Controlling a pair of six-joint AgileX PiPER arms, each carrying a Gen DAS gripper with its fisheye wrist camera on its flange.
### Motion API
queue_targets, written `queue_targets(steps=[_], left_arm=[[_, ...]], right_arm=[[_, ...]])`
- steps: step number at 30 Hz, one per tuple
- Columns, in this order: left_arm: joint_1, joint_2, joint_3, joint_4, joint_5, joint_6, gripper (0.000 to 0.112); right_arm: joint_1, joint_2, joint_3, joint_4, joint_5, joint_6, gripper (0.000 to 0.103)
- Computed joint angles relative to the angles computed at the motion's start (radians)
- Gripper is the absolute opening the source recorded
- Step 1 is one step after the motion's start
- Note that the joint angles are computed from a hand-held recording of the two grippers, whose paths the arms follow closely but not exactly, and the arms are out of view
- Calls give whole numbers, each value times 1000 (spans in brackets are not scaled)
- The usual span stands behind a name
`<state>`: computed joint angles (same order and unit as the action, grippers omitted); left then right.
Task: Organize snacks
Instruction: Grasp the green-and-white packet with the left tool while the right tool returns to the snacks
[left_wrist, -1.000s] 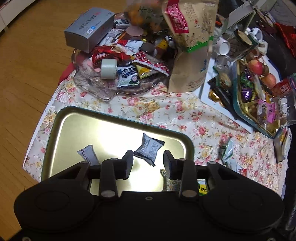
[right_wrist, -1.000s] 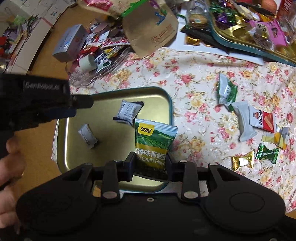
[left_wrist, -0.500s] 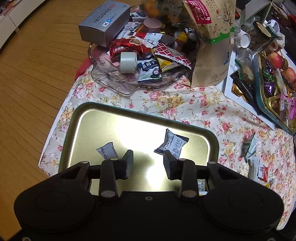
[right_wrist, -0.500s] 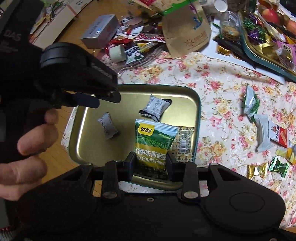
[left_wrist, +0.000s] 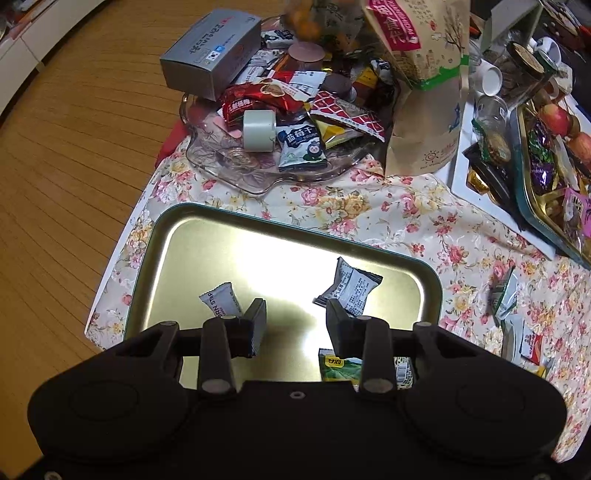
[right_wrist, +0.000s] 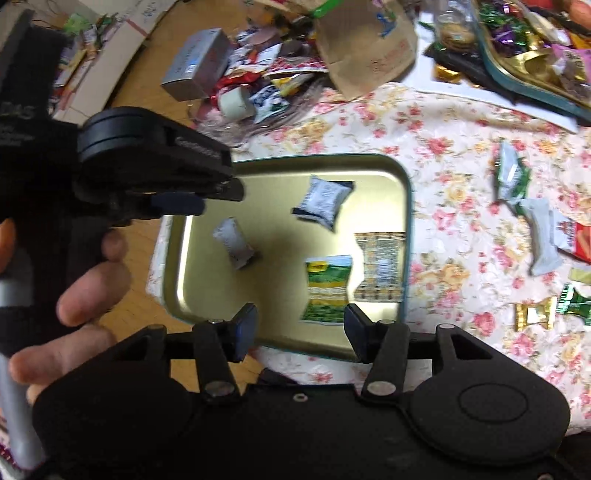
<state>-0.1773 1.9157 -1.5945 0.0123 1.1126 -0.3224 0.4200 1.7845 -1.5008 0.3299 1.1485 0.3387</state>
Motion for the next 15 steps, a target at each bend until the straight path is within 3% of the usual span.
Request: queue_targets(steps=[15], left_arm=[[-130,57,-102,17,78,-8,44]], right_arm=[[-109,-42,100,-191,38,71,55]])
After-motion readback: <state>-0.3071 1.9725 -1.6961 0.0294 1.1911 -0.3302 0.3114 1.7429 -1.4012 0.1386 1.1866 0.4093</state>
